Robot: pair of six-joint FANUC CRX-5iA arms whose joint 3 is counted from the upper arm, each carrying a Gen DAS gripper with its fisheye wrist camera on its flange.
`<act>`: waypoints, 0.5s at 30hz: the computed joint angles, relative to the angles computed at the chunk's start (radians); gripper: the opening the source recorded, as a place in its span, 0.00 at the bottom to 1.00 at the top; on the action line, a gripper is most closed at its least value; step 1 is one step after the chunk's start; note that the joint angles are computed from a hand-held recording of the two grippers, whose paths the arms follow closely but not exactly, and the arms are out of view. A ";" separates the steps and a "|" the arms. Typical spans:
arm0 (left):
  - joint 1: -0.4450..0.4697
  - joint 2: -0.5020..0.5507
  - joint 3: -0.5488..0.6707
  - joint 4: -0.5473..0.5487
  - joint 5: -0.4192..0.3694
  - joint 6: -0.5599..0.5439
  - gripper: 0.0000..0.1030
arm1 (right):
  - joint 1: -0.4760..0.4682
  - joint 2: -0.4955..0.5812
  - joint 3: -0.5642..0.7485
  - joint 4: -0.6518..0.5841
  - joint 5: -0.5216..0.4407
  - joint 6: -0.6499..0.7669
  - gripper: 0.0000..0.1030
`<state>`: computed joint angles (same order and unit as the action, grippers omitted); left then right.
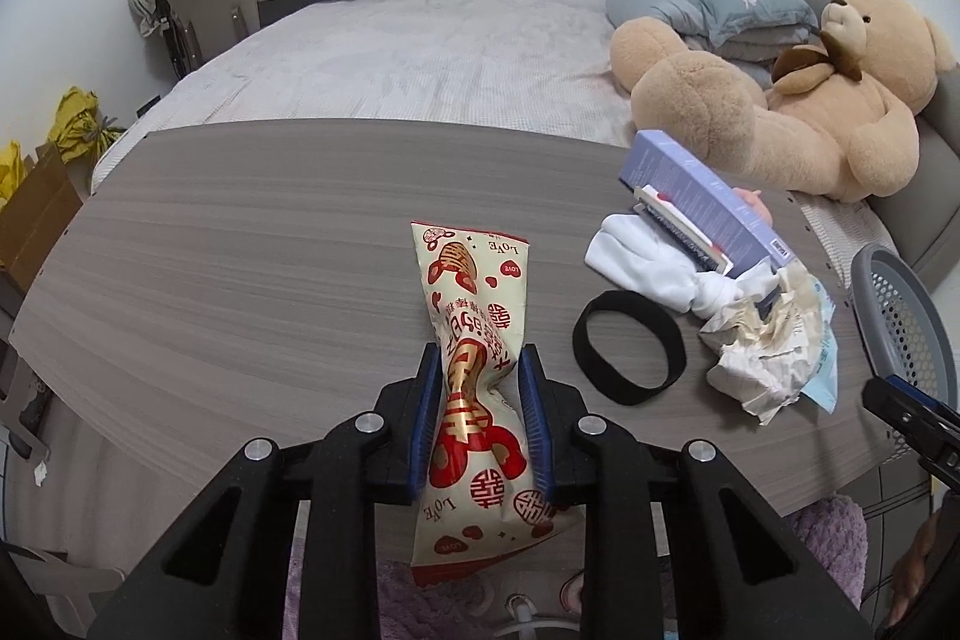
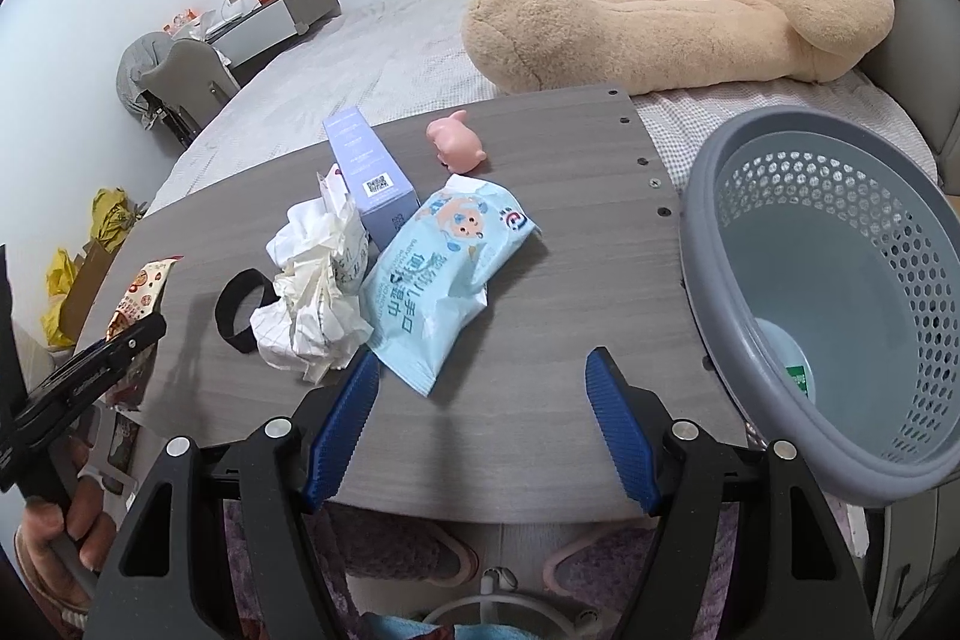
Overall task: Collect trash
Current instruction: 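Grasp the blue wet-wipe pack with the right gripper while the left gripper holds the wrapper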
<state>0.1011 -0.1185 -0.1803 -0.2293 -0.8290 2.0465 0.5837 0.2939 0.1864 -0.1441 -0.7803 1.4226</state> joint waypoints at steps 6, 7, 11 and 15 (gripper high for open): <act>-0.020 -0.001 0.005 -0.009 0.011 -0.007 0.25 | 0.023 0.050 0.036 0.047 0.004 -0.026 0.67; -0.022 -0.001 0.005 -0.007 0.013 -0.008 0.25 | 0.026 0.059 0.041 0.060 0.001 -0.036 0.67; -0.020 0.004 0.006 0.001 0.019 -0.017 0.25 | 0.029 0.079 0.048 0.096 -0.008 -0.078 0.67; -0.016 0.005 0.003 0.015 0.022 -0.021 0.25 | 0.032 0.082 0.029 0.166 0.006 -0.142 0.67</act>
<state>0.0853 -0.1132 -0.1770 -0.2147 -0.8066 2.0253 0.6161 0.3762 0.2156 0.0219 -0.7741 1.2804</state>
